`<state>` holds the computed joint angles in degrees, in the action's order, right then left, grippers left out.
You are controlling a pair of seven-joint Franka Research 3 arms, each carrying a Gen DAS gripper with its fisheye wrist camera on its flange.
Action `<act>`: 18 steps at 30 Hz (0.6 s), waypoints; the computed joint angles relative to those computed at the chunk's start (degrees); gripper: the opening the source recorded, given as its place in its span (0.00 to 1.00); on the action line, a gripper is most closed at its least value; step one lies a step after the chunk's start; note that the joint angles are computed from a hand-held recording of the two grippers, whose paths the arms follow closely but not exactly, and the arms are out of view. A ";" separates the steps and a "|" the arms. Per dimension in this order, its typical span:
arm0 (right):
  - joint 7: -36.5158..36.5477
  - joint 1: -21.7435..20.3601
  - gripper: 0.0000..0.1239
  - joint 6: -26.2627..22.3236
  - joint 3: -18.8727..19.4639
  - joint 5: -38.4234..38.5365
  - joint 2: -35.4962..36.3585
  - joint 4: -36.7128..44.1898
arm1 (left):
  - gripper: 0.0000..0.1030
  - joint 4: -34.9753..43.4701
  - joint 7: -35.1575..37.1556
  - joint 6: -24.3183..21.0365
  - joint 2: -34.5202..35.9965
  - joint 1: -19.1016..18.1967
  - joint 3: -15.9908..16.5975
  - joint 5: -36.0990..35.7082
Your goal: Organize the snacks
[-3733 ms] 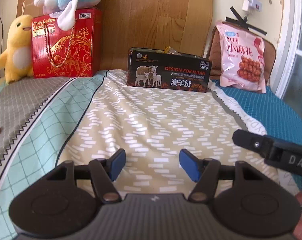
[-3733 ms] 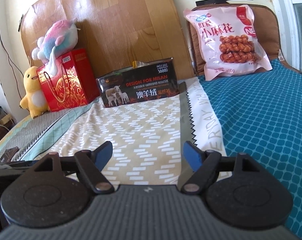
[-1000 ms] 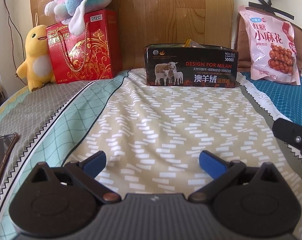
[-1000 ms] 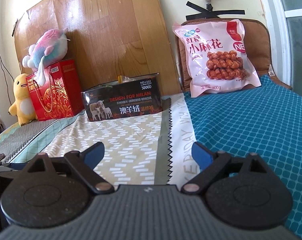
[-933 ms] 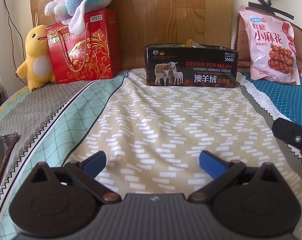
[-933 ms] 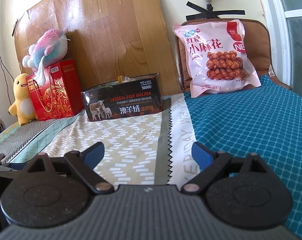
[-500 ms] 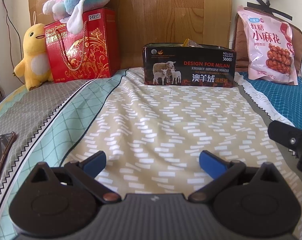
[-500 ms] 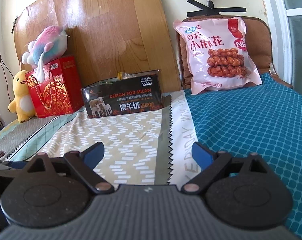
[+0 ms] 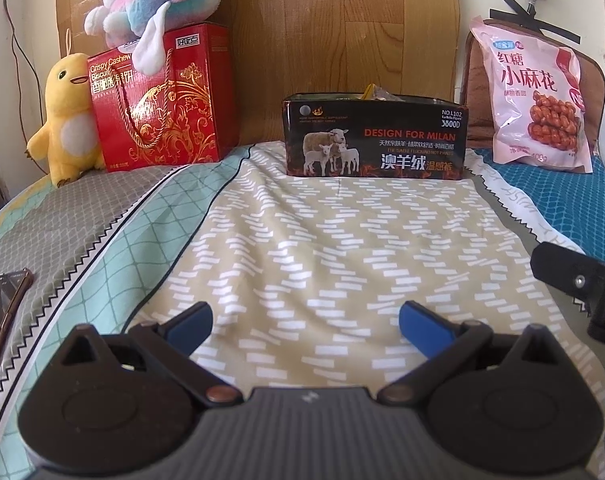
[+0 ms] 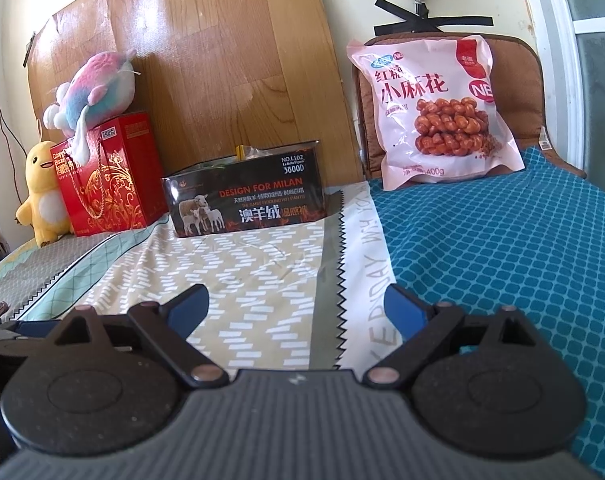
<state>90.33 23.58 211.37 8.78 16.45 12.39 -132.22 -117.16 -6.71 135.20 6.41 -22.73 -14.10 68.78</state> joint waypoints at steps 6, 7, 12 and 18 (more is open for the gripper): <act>-0.43 0.24 0.78 0.47 -0.06 0.69 -0.06 -0.22 | 1.00 -0.29 -1.69 -0.63 -0.27 -0.37 -0.14 1.84; -0.42 0.25 0.78 0.55 -0.05 0.76 -0.08 -0.28 | 1.00 -0.26 -1.95 -1.04 -0.25 -0.51 -0.23 2.31; -0.07 -0.01 0.78 0.71 0.04 0.10 0.01 -0.26 | 1.00 -0.41 -2.91 -1.31 -0.39 -0.67 -0.37 3.69; -1.78 0.94 0.78 1.34 -0.25 2.23 0.08 -0.24 | 1.00 -1.00 -4.25 -0.78 -0.79 -0.26 -0.35 3.36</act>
